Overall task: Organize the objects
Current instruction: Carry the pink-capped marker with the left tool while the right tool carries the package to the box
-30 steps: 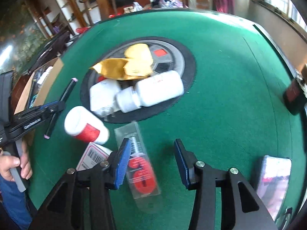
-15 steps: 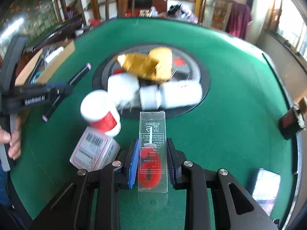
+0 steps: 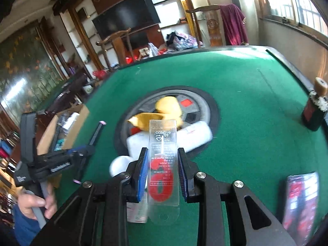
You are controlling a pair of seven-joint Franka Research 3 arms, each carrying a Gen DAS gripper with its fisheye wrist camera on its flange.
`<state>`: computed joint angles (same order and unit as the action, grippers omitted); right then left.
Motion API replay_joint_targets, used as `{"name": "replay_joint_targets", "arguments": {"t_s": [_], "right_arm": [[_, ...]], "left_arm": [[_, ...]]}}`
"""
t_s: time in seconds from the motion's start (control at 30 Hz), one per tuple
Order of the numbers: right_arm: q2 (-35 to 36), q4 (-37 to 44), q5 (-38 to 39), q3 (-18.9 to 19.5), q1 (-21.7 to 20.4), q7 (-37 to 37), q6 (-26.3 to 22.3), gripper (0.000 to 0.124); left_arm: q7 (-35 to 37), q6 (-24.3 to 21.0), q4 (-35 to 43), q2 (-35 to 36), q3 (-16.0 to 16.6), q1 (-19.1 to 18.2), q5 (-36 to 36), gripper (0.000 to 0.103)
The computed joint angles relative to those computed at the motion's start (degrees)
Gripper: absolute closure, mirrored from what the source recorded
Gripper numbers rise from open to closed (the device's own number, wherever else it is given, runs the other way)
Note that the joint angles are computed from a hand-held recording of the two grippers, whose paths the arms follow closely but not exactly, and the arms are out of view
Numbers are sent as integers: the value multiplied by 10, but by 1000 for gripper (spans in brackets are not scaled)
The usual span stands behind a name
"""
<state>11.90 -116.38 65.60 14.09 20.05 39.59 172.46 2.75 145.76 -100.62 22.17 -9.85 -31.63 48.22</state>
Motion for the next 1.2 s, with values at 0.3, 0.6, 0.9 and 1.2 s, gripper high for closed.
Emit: {"name": "replay_joint_targets", "arguments": {"t_s": [0.3, 0.6, 0.9, 1.2], "right_arm": [[-15, -1, 111, 24, 30, -135, 20, 97], [-24, -9, 108, 8, 48, -136, 10, 97], [-24, -9, 112, -4, 48, -130, 2, 97], [-28, -7, 148, -1, 46, -160, 7, 97]], "left_arm": [[-3, -20, 16, 7, 2, -15, 32, 89], [68, -62, 58, 47, -5, -20, -15, 89], [83, -119, 81, 60, 5, -52, 0, 87], [52, -127, 59, 44, 3, -64, 38, 89]]}}
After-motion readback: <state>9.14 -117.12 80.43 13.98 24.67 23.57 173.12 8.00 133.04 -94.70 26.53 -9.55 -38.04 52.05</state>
